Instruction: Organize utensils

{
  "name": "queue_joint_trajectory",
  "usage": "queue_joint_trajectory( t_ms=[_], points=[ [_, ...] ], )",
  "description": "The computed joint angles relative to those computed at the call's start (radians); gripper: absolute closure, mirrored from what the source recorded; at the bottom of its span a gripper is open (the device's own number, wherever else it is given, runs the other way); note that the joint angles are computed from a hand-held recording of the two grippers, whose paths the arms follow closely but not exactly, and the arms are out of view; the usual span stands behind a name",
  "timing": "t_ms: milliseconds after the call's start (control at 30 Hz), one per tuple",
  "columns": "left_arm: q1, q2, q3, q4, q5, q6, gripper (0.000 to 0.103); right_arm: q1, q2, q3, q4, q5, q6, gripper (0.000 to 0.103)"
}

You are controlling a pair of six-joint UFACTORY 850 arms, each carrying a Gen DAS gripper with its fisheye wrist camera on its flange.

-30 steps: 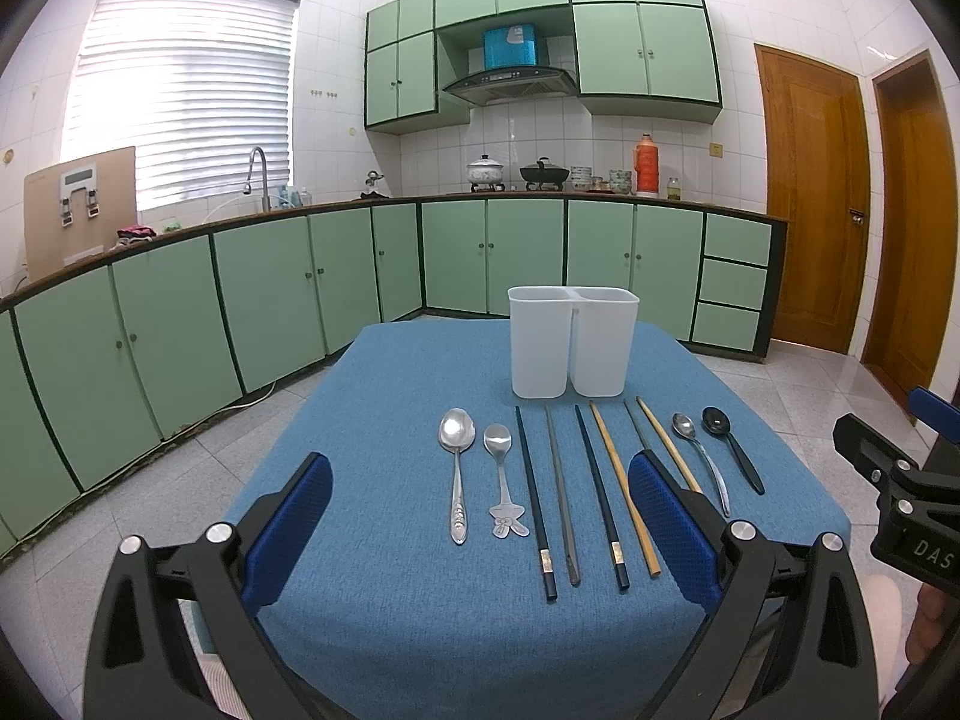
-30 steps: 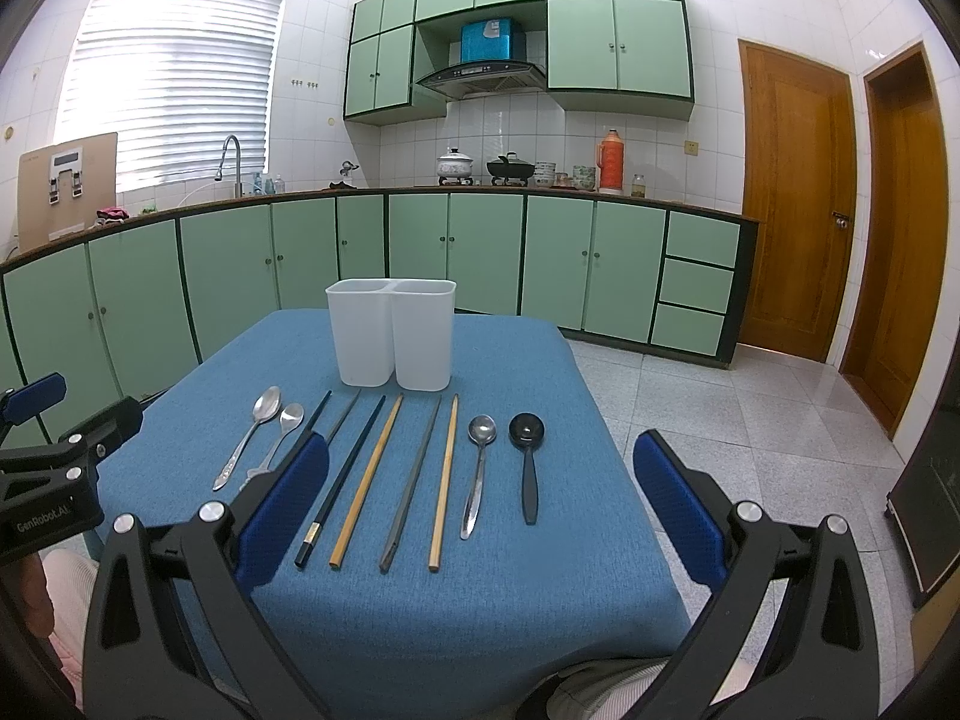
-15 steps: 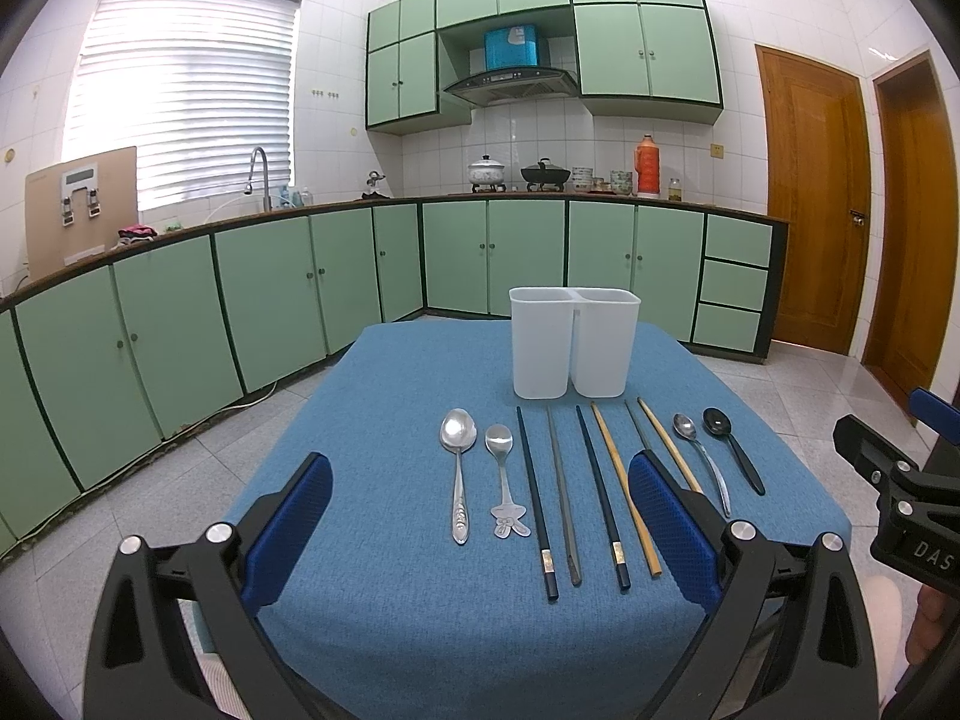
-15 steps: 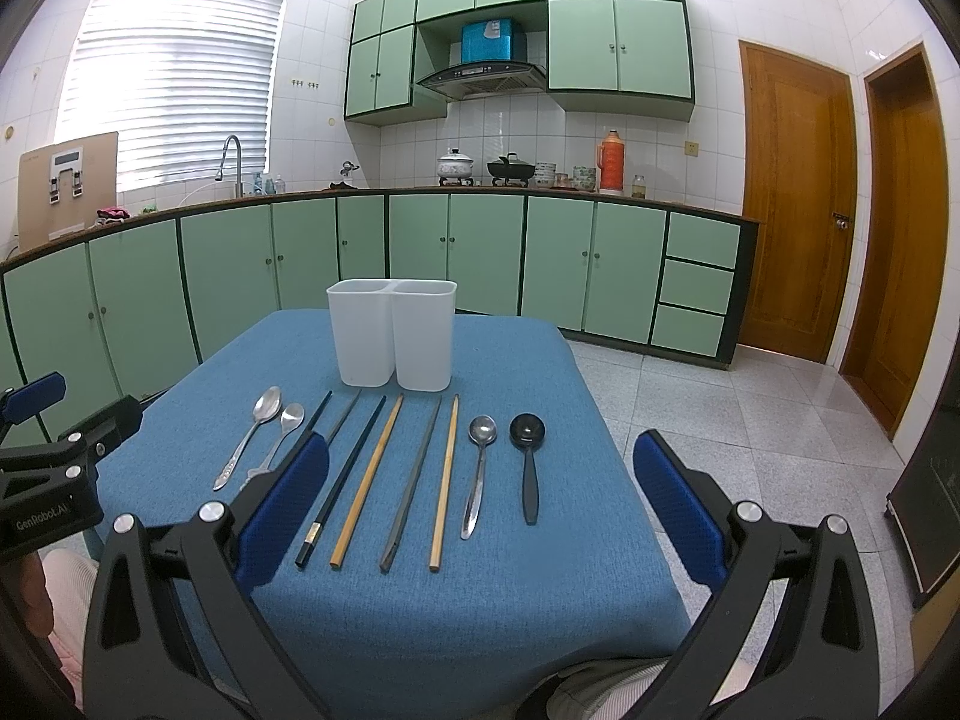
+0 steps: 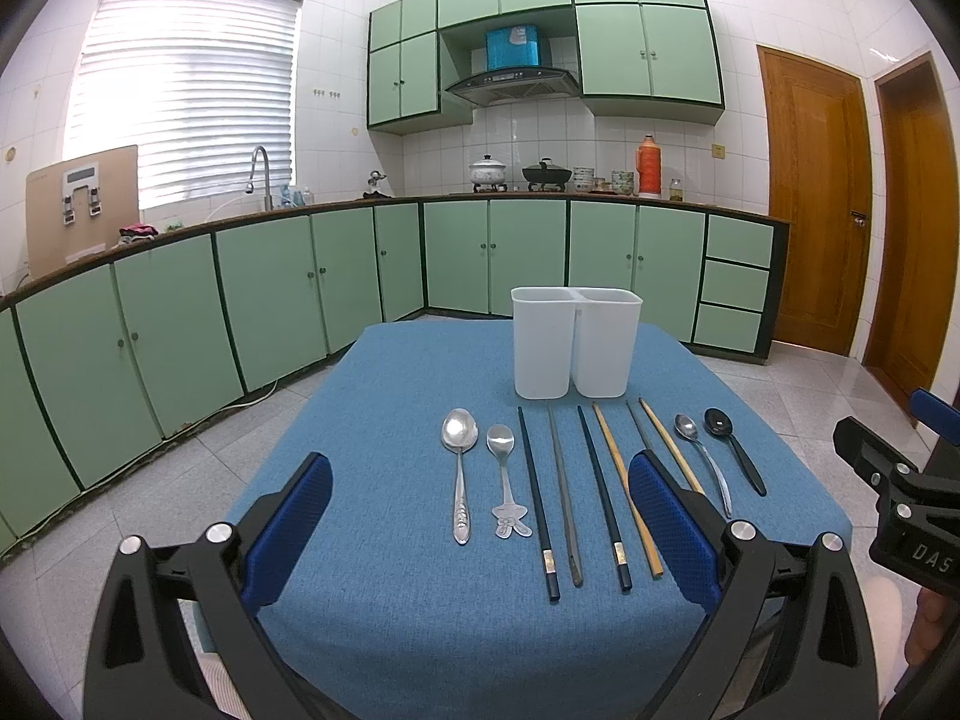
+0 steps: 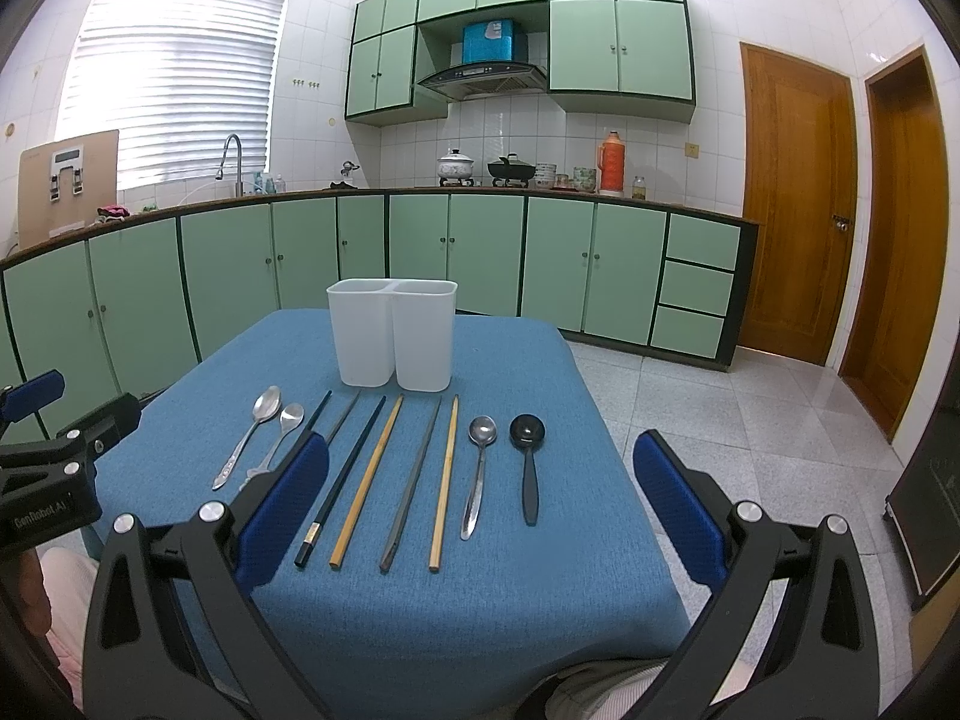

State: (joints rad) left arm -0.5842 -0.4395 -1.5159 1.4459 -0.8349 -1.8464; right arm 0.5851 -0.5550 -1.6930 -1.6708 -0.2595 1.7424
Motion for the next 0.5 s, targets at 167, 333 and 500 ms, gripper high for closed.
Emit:
queue_joint_trajectory(
  t_ms=[167, 333, 500],
  points=[
    [0.014, 0.0, -0.001, -0.019, 0.014, 0.013, 0.006, -0.002, -0.012, -0.015, 0.044, -0.012, -0.043, 0.005],
    [0.059, -0.019, -0.025, -0.082, 0.031, 0.054, 0.006, -0.007, -0.061, -0.082, 0.19, -0.057, -0.187, 0.005],
    [0.123, -0.063, -0.079, -0.15, 0.077, 0.109, 0.006, -0.029, -0.193, -0.278, 0.467, -0.108, -0.479, 0.005]
  ],
)
